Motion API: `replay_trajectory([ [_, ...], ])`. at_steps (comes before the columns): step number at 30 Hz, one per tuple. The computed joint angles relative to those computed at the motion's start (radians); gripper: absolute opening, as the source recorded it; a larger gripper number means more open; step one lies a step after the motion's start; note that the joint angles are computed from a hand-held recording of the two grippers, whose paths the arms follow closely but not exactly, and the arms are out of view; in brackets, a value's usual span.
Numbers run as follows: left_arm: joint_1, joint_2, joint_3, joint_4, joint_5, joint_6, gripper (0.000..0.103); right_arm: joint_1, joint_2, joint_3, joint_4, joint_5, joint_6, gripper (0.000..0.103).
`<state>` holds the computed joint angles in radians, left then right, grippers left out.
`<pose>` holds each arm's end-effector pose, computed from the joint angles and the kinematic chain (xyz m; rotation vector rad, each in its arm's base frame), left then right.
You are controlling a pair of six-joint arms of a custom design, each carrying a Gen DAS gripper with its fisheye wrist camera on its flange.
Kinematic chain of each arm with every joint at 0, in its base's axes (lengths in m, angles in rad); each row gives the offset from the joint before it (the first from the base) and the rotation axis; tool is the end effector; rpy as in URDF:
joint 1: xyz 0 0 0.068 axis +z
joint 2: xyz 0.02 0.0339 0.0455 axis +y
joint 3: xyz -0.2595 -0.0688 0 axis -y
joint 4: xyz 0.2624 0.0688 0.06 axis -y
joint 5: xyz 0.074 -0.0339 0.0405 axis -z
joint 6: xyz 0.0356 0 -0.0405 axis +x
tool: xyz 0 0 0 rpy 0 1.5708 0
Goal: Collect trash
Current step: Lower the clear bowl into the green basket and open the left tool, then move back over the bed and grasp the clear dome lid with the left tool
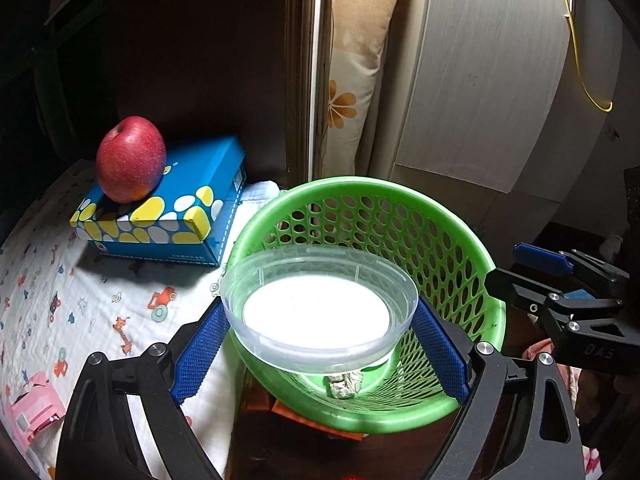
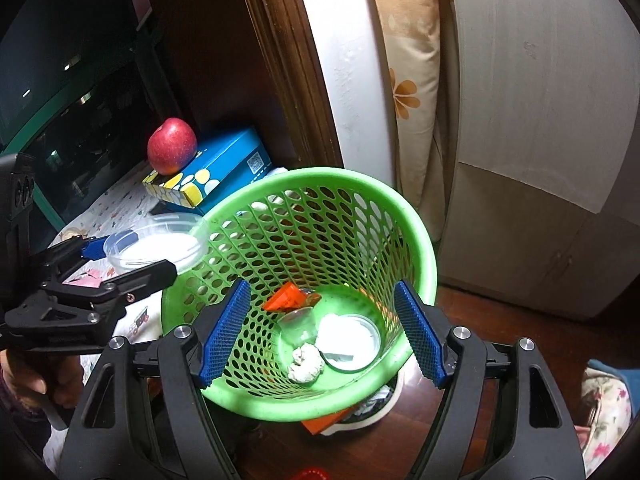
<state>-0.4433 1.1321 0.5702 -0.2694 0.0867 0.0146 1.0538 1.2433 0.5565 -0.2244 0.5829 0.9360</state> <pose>0.2133 -0.1047 0.1785 0.5888 2.3474 -0.3020 0.1362 0.1999 0.1573 0.1002 2.3057 0.2840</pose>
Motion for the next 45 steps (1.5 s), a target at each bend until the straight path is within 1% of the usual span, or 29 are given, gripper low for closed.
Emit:
replay_trajectory([
  [7, 0.003, -0.024, -0.015, -0.007, 0.007, -0.011, 0.091, 0.02, -0.01, 0.0, -0.01, 0.013, 0.016, 0.075],
  [10, 0.037, -0.077, -0.036, -0.029, 0.018, -0.003, 0.091, 0.04, 0.002, 0.016, -0.012, 0.02, 0.016, 0.075],
  [14, 0.117, -0.197, -0.078, -0.093, 0.033, 0.019, 0.091, 0.064, 0.032, 0.042, 0.004, 0.022, 0.009, 0.076],
  [20, 0.347, -0.353, -0.132, -0.2, 0.093, 0.113, 0.091, 0.089, 0.146, 0.137, 0.048, 0.0, -0.036, 0.077],
  [22, 0.453, -0.389, -0.145, -0.229, 0.124, 0.164, 0.091, 0.095, 0.192, 0.179, 0.064, -0.012, -0.058, 0.077],
  [26, 0.701, -0.406, -0.15, -0.275, 0.225, 0.272, 0.091, 0.109, 0.282, 0.269, 0.082, -0.033, -0.096, 0.078],
  [29, 0.889, -0.381, -0.149, -0.283, 0.294, 0.371, 0.091, 0.118, 0.35, 0.343, 0.088, -0.054, -0.127, 0.079],
  [34, 1.19, -0.276, -0.126, -0.281, 0.4, 0.537, 0.091, 0.134, 0.447, 0.456, 0.099, -0.085, -0.173, 0.079],
  [39, 1.423, -0.14, -0.104, -0.238, 0.451, 0.686, 0.091, 0.146, 0.533, 0.556, 0.103, -0.115, -0.202, 0.079],
  [43, 1.558, 0.008, -0.071, -0.197, 0.47, 0.762, 0.09, 0.159, 0.599, 0.633, 0.1, -0.138, -0.224, 0.079],
  [45, 1.608, 0.076, -0.058, -0.175, 0.471, 0.797, 0.087, 0.164, 0.629, 0.669, 0.095, -0.15, -0.231, 0.079],
])
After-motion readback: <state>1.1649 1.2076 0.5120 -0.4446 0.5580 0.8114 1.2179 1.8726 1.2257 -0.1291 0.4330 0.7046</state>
